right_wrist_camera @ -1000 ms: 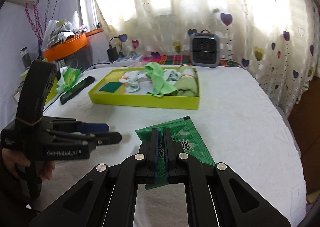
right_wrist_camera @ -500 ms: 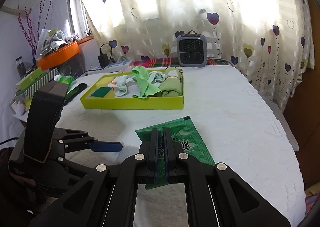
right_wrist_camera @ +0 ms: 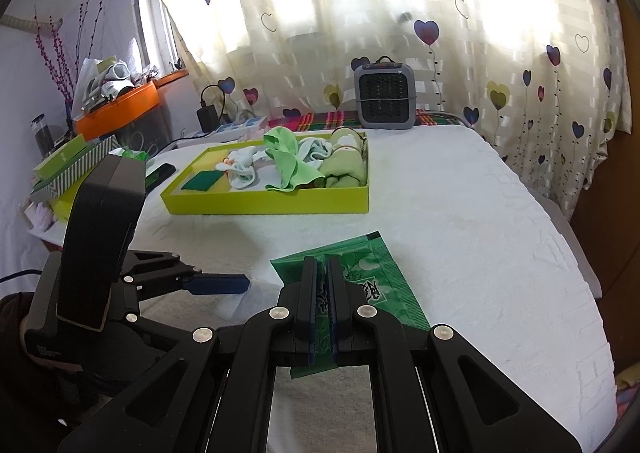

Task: Organize soft objects
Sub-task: 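Grasp the white tissue sachet with the left tool, then carry the white sachet and green packet over the box lid with both tools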

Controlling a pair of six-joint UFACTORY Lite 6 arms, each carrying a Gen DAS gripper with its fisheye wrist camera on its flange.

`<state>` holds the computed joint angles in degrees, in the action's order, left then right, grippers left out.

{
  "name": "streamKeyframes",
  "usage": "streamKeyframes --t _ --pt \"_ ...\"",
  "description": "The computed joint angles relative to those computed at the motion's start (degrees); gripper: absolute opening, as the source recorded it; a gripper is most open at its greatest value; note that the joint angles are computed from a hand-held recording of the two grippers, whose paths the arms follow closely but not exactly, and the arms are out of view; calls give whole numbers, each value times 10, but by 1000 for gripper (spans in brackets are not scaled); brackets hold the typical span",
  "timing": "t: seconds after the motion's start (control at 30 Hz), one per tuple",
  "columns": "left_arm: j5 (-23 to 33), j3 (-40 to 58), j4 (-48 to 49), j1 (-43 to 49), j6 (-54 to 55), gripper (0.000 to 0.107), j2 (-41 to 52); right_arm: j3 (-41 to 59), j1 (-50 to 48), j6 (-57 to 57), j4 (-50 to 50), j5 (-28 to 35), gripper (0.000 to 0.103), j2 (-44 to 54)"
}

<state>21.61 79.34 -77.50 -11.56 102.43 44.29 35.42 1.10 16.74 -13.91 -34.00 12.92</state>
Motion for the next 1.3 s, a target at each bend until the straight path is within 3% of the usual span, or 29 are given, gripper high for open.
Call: streamKeyframes --t 0.1,0.4,1.3 --pt "9 7 3 6 -9 34 4 1 -1 3 -3 0 5 1" --pt "12 10 -6 15 -14 21 6 2 1 6 -6 -4 5 8" --pt "32 3 -41 63 -13 20 -33 44 14 7 -13 8 5 31"
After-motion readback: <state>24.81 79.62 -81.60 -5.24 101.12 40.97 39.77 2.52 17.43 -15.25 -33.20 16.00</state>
